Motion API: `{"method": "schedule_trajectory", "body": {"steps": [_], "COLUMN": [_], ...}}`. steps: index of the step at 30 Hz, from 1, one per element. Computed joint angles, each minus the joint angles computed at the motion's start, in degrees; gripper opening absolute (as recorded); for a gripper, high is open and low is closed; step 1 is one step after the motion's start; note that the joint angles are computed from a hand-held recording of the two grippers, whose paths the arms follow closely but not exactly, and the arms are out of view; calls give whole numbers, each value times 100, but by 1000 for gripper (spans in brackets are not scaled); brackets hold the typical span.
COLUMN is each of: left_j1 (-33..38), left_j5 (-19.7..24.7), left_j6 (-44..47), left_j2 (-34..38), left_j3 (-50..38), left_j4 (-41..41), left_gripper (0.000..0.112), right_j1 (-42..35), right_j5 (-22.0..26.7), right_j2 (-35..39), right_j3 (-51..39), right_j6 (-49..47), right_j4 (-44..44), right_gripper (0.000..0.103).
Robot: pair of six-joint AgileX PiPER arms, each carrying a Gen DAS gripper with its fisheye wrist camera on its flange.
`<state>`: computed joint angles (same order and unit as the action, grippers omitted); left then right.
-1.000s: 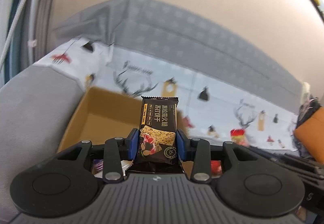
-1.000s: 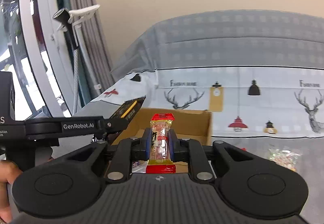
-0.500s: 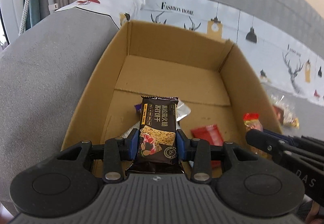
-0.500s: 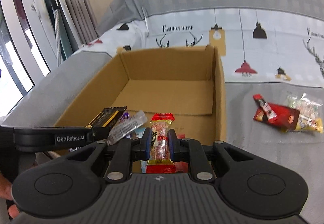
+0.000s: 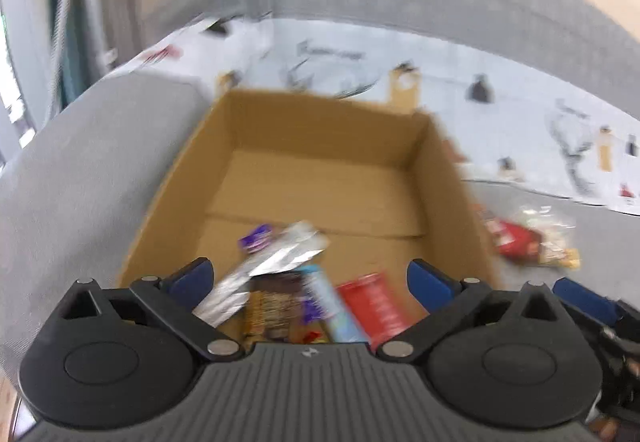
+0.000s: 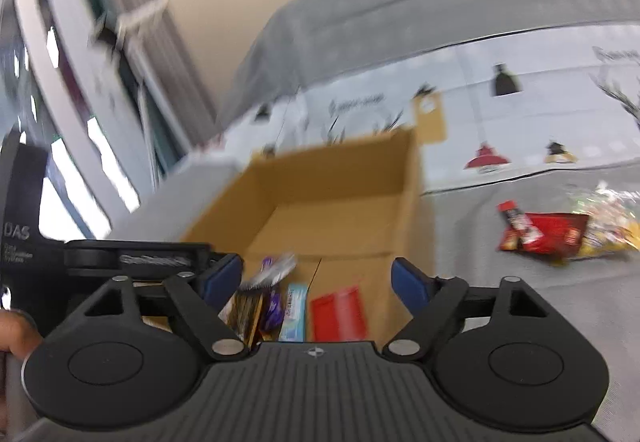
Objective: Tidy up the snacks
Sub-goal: 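Move both open tools back to the snack pile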
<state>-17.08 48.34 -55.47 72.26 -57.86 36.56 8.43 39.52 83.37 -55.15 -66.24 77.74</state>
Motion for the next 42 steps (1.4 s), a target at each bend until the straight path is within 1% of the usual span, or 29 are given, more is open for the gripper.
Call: {"method": "schedule_trajectory", "body": {"steps": [2,3,6,8,11,13,14,17,20,24,25,26,27,29,30,31,32,33,34,35,37,40,41,42], "left_j1": [-494,-722,-1339,-1548,-1877,-2089,-2228,-2333,-2236,-1960,-1883,-1801,-1723,-1600,-1513,-1458,-1348,-1259,-1202,-1103,-968,-704,-636,-614], "left_j5": [122,145,101,64,237,289,383,528,498,513,470,293,100,39,-31,-117,-312,-400,-462,-544,-560,-516,-368,-68], "left_j6": [-272,-433,-849,-584,-133,-241,-329,-518,-587,-304,-220,-256,-315,-295,-267,-234,-117,73,219,420,549,886,960,907], "left_j2": [182,281,799,1380,2303,2698,2981,3497,3726,4024,4080,4099,4123,4274,4370,4410,4490,4584,4660,4787,5012,5384,5603,5893], "left_j3": [-324,-447,-909,-1452,-2378,-2734,-3007,-3477,-3619,-3821,-3854,-3789,-3718,-3826,-3882,-3895,-3895,-3961,-4018,-4125,-4363,-4870,-5185,-5612], "left_j4": [150,238,418,132,-278,-85,39,31,-119,-335,-425,-416,-355,-377,-440,-525,-691,-878,-1025,-1176,-1305,-1721,-1754,-1593], "left_gripper": [103,103,103,103,103,103,103,103,103,103,103,102,100,96,92,89,84,79,77,75,75,69,64,60], "right_j1": [-670,-923,-1687,-2187,-2843,-3207,-3332,-3477,-3366,-3311,-3313,-3324,-3287,-3262,-3266,-3260,-3246,-3208,-3171,-3149,-3072,-2888,-2830,-2743], "right_j5": [321,425,726,826,987,1097,1110,991,729,599,595,566,463,272,233,223,221,191,193,275,411,648,715,728], "right_j2": [-26,-14,-2,-5,153,280,376,622,905,1384,1538,1682,1790,1992,2096,2187,2272,2352,2416,2518,2724,3103,3226,3386], "right_j3": [104,84,148,250,277,273,215,29,-274,-594,-672,-711,-772,-850,-867,-887,-918,-960,-1019,-1126,-1428,-2081,-2313,-2586], "right_j6": [-185,-156,-346,-534,-603,-563,-474,-296,-12,141,158,181,343,753,874,902,908,904,935,935,1045,1192,1214,1265], "right_j4": [265,240,246,287,348,410,423,350,116,159,215,282,258,135,139,166,155,137,94,75,-16,-278,-405,-582], "right_gripper": [84,84,84,84,84,85,85,86,85,85,85,85,85,85,84,83,81,78,75,74,73,73,73,73]}}
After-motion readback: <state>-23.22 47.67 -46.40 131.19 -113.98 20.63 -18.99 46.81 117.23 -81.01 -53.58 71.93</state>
